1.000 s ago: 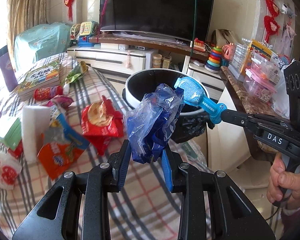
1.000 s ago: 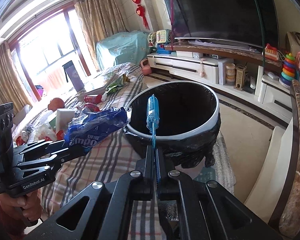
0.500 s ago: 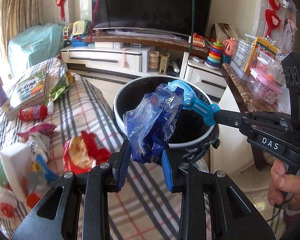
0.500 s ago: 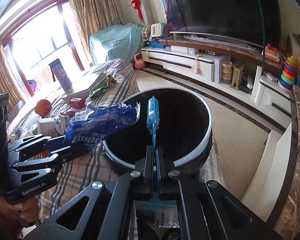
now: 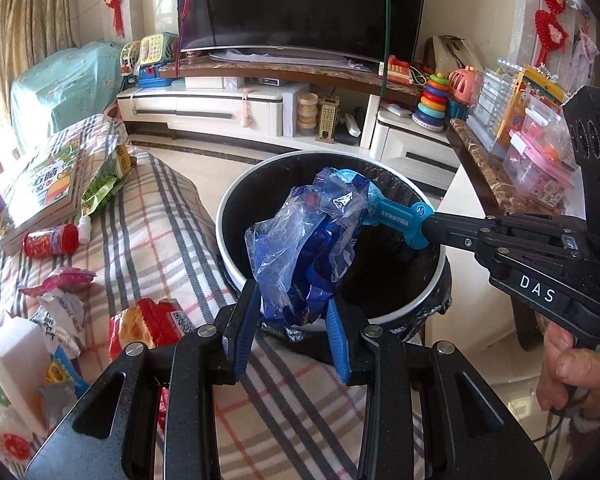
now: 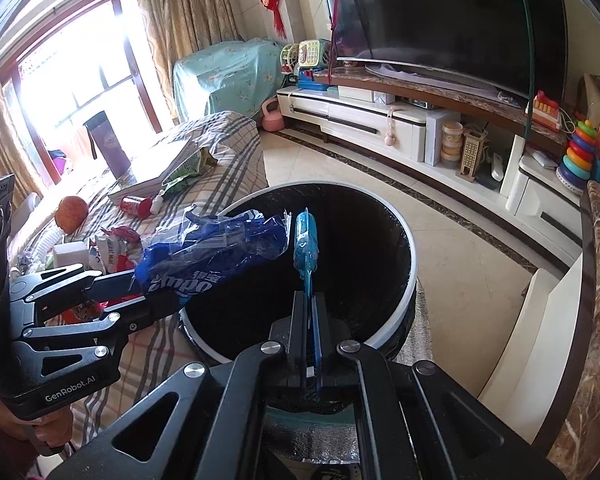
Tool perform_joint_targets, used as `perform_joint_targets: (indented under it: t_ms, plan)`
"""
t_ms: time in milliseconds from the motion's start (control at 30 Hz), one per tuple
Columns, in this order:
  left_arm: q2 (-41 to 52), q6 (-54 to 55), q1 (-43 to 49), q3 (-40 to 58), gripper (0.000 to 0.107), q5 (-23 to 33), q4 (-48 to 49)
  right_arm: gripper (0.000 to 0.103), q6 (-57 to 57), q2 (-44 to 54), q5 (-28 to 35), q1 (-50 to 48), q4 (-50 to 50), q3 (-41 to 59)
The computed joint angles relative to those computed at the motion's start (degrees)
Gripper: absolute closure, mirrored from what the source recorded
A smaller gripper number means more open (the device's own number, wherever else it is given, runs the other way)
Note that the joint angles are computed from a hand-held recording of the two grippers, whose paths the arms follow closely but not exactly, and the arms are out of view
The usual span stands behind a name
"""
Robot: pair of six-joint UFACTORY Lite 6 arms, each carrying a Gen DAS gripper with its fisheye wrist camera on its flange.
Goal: Collect trash
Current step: 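Open both tools to drop the bag and bone into the bin, then grasp the orange snack bag with the left tool while the right tool grasps the red snack bag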
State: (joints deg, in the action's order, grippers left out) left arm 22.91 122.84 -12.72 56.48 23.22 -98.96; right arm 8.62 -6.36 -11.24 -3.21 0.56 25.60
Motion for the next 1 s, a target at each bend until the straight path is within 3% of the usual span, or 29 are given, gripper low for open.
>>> perform_joint_targets:
  t_ms: [67,200,233,300,433,500,667,1000]
  plan:
    - [0.19,0.27,-0.26,0.24,0.071,-0.35,-0.64,0.098,1.46,0.86,-0.29,-0.53,-1.69,0.59]
    - [-0.67,2.27,0.04,-0.70,0.052,-0.44,-3.08,0.091,9.12,1.61,-1.07,-2.15,-8.91,0.97]
    - [-1.06,3.44,0.31,-1.32,0.049,-0.30,-4.19,0.086,13.38,1.48,-1.61,-2.93,-12.94,0.63]
    - [-1.88,4.61,1.25,-2.57,0.045,0.25,-5.08,0.053,17.70,0.85,-2.80,-3.77,-16.78,-0.42]
    - [-4.05,4.91,4.78,-5.55,0.040,2.93,-4.84,0.039,18.05,-2.27,-5.07,-2.52,-14.87,-3.71]
    - [-5.36,5.34,6.86,-7.25,0.039,4.30,-4.89,0.023,19.53,-3.69,-6.30,-1.60,-14.81,-5.17]
    - [-8.39,6.92,14.45,-12.17,0.039,9.36,-3.82,0.011,17.20,-7.55,-8.62,2.69,-7.73,-8.56]
    - [-9.92,7.23,31.04,-16.26,0.038,17.11,2.22,0.009,4.18,-6.06,-12.46,19.09,16.94,-9.81]
